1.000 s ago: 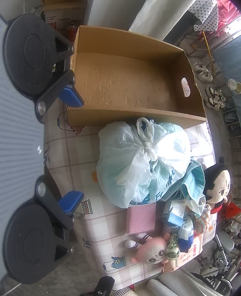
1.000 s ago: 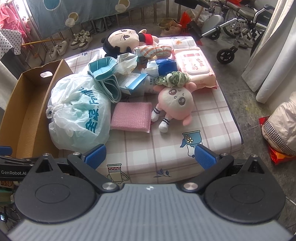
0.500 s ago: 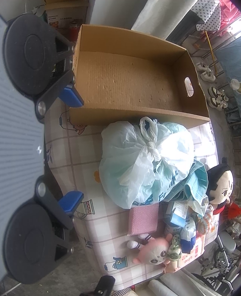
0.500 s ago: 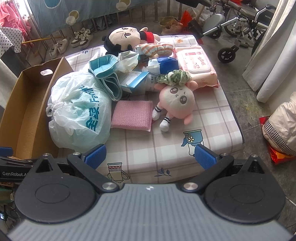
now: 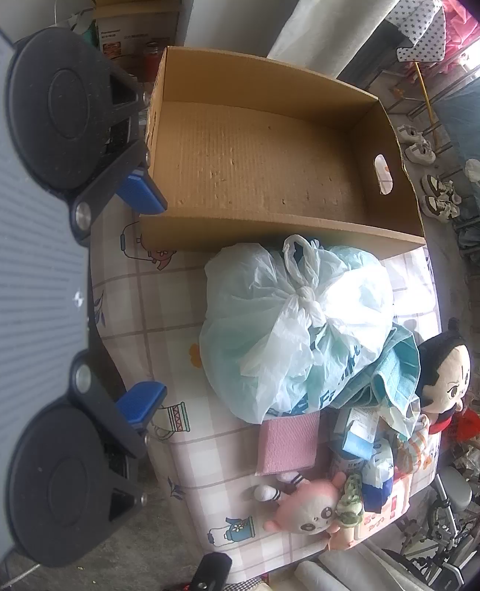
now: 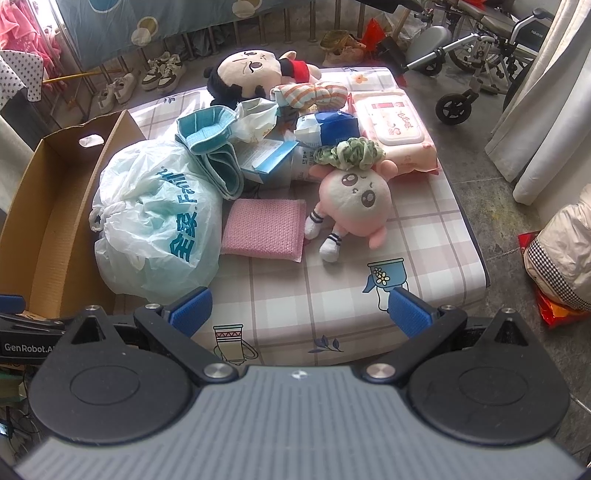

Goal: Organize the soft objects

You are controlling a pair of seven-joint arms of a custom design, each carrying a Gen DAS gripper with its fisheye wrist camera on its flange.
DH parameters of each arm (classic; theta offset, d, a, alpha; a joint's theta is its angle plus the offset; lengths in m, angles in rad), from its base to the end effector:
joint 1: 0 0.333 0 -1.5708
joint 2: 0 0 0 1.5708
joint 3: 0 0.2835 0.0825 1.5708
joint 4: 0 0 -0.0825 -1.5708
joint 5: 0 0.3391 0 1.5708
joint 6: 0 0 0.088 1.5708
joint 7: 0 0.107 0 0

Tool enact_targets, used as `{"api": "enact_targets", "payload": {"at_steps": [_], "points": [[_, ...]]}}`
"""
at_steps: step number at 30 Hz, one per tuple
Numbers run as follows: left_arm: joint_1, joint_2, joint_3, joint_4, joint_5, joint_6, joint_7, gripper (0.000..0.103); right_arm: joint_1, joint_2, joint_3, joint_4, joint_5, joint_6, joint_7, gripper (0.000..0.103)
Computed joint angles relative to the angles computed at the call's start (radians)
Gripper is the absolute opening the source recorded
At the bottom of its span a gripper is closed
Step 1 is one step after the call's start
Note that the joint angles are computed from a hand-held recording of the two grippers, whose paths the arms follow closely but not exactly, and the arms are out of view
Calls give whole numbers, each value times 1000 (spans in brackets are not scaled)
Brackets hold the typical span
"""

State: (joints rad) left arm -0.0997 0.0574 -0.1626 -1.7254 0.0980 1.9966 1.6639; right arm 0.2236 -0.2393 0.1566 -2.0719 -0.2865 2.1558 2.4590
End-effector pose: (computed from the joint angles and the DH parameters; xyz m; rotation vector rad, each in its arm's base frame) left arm 0.5392 -0.1365 0.5354 -1.6398 2.4338 -0.1618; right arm 0.4481 0.1730 0.5469 -1.5823 2.3505 -0.4942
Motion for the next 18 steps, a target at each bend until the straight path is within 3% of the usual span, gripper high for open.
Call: {"api": "enact_targets", "payload": {"at_steps": [7, 12, 18], "points": [[3, 22, -2, 16, -13, 13, 11, 98, -7, 0, -18, -10, 20, 34, -7, 102], [0, 16, -9, -11, -65, 87, 29, 98, -37, -51, -38, -69, 41, 75, -45, 102], [-19, 15, -25, -40, -136, 180, 17, 98, -101, -104, -89, -168, 103, 199, -155, 102]]}}
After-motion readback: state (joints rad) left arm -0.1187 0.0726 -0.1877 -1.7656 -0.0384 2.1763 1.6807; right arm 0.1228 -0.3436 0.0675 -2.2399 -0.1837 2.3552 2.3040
